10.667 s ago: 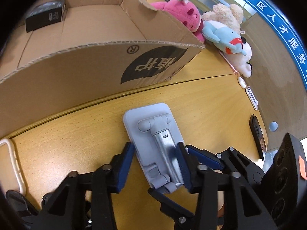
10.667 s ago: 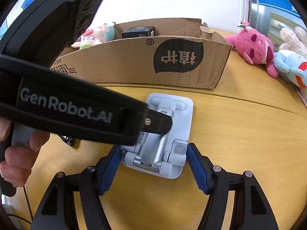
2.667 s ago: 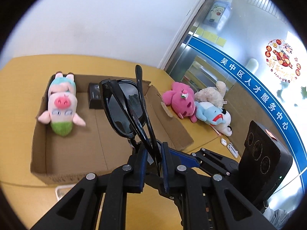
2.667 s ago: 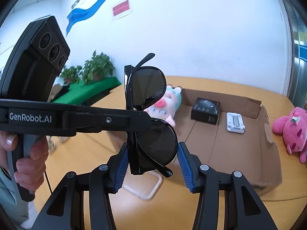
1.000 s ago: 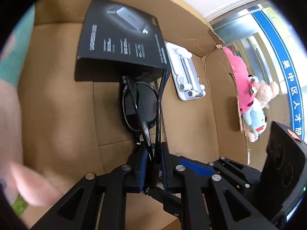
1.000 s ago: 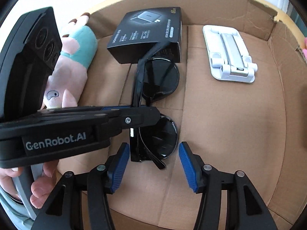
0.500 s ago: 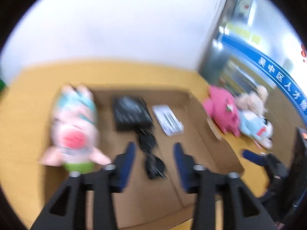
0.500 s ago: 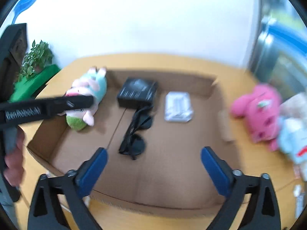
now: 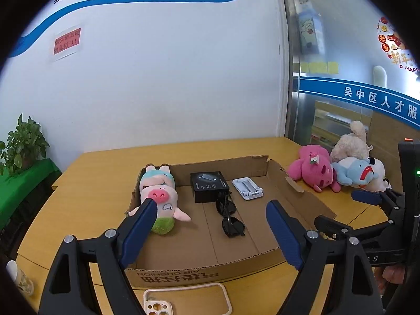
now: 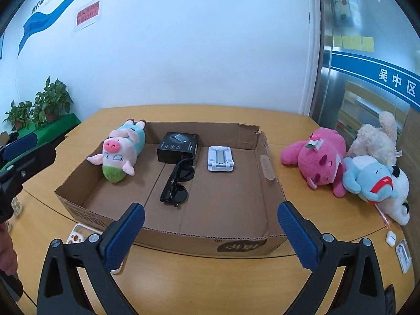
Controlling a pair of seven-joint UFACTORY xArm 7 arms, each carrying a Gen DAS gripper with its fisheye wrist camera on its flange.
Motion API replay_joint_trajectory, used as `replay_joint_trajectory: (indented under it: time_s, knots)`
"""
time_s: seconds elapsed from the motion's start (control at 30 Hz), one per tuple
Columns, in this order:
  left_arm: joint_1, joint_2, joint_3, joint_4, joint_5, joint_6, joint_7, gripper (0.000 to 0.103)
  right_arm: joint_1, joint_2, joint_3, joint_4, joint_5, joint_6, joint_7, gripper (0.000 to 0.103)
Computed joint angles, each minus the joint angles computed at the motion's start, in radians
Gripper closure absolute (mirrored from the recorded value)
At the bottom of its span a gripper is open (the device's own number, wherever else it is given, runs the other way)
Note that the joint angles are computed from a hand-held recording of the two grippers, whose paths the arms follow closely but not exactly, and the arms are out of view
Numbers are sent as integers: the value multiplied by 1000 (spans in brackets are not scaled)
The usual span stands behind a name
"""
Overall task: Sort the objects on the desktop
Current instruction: 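Open both grippers to release the sunglasses in the box, withdraw, then lower both grippers onto the clear phone case and close on it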
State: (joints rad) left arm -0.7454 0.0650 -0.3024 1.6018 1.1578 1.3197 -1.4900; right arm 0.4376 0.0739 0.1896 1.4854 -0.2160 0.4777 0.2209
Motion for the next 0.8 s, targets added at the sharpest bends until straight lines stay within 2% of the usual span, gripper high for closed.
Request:
replay_joint_trajectory:
  time_s: [0.23, 0.47, 0.67, 0.8]
  knots:
    - [-16, -10, -14, -18, -24, 41, -32, 18, -7, -42, 8, -55, 27, -26, -16, 1]
    - [-6, -35, -26, -57, -62, 47, -57, 18, -7, -59, 17, -76, 18, -24, -16, 1]
    - [23, -86, -38, -129, -116, 12, -80, 18, -2, -59, 25, -81, 34, -10, -29, 1]
    - [68, -169, -51, -243, -196, -29, -116, 18, 5, -53, 32, -100, 115, 0, -98, 1]
